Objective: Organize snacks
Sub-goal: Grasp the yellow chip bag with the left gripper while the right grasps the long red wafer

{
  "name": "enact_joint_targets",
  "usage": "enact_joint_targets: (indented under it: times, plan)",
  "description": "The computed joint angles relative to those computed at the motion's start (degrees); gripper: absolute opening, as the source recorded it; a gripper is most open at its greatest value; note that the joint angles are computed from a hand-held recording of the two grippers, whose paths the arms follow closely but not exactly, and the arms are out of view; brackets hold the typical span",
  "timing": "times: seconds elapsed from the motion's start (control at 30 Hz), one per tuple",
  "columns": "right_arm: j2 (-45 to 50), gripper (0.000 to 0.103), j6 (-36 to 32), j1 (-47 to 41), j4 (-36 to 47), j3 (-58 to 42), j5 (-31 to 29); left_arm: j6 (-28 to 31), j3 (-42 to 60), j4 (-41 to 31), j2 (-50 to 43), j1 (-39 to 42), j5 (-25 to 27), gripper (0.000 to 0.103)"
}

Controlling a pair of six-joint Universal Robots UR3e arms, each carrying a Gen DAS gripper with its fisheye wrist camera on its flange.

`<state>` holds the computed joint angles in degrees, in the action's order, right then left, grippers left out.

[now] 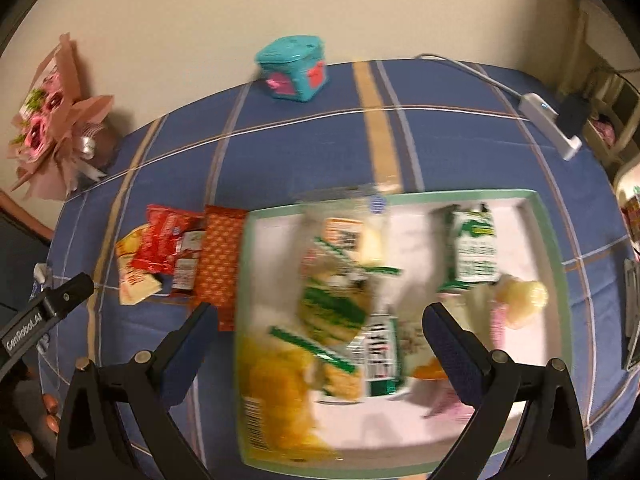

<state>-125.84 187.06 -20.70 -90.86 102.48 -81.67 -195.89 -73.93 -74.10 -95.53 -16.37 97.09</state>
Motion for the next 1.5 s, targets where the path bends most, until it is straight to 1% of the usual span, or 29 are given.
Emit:
enact_joint_targets:
  times: [0.13, 0.33, 0.5, 0.7, 0.73, 0.8, 0.87, 0.9, 0.97, 1.03, 1.1, 1.2, 1.27, 1.33, 1.43, 1.5]
  plan:
    - [5.6, 0.101, 5.4, 8.6, -5.8, -0.9, -2.1, 1.0, -2.9, 0.6, 2.2, 4.8, -1.1, 0.103]
    - [13.1, 0.101, 10.7, 17.9, -12.5, -2.3, -4.2, 1.9, -6.0, 1.5, 4.2, 10.2, -3.3, 0.103]
    - [17.5, 0.101, 13.0, 21.6, -16.1, -3.2, -4.8, 2.7, -5.9, 1.5, 3.4, 11.7, -4.9, 0.103]
    - [21.6, 0.100, 14.7, 23.7, -18.6, -4.6, -7.5, 2.0, -3.9, 1.2, 0.5, 11.8, -7.7, 0.103]
    - [22.2, 0.098, 14.9, 23.9, -19.2, -4.6, -8.0, 1.9, -3.3, 1.1, -0.3, 11.6, -8.4, 0.103]
    - [23.3, 0.088, 15.0, 24.2, -19.9, -4.9, -8.8, 1.8, -2.8, 1.5, -1.4, 11.1, -9.1, 0.103]
    - [24.9, 0.071, 15.3, 24.8, -20.8, -5.5, -9.9, 2.0, -1.9, 2.1, -3.0, 10.4, -9.6, 0.100]
    - [25.6, 0.068, 15.3, 25.1, -21.0, -5.8, -10.3, 2.1, -1.5, 2.2, -3.6, 10.3, -9.9, 0.096]
    - [26.8, 0.059, 15.6, 25.6, -21.7, -6.0, -10.5, 2.3, -0.4, 2.5, -5.2, 9.9, -10.6, 0.092]
    - [28.2, 0.050, 15.6, 26.0, -22.5, -6.3, -10.4, 2.2, 0.4, 2.7, -6.6, 9.7, -11.1, 0.090]
    - [29.9, 0.046, 15.5, 27.1, -23.0, -7.1, -11.1, 2.1, 0.8, 3.0, -7.6, 9.6, -11.9, 0.085]
    - [32.4, 0.040, 15.1, 28.4, -23.5, -8.2, -12.0, 2.0, 1.7, 3.8, -9.5, 9.1, -13.1, 0.082]
    - [33.8, 0.033, 15.1, 29.0, -23.0, -8.9, -13.4, 1.9, 2.7, 3.9, -11.3, 8.3, -13.2, 0.078]
    - [34.6, 0.030, 14.9, 29.4, -22.8, -9.1, -14.5, 1.7, 3.4, 4.2, -12.7, 7.9, -13.5, 0.076]
    - [34.4, 0.029, 14.6, 29.1, -22.9, -8.6, -15.6, 1.3, 4.1, 4.2, -14.3, 7.1, -13.3, 0.069]
    - [34.3, 0.029, 14.3, 28.7, -22.6, -8.7, -15.4, 1.1, 4.0, 4.6, -14.6, 7.0, -13.3, 0.063]
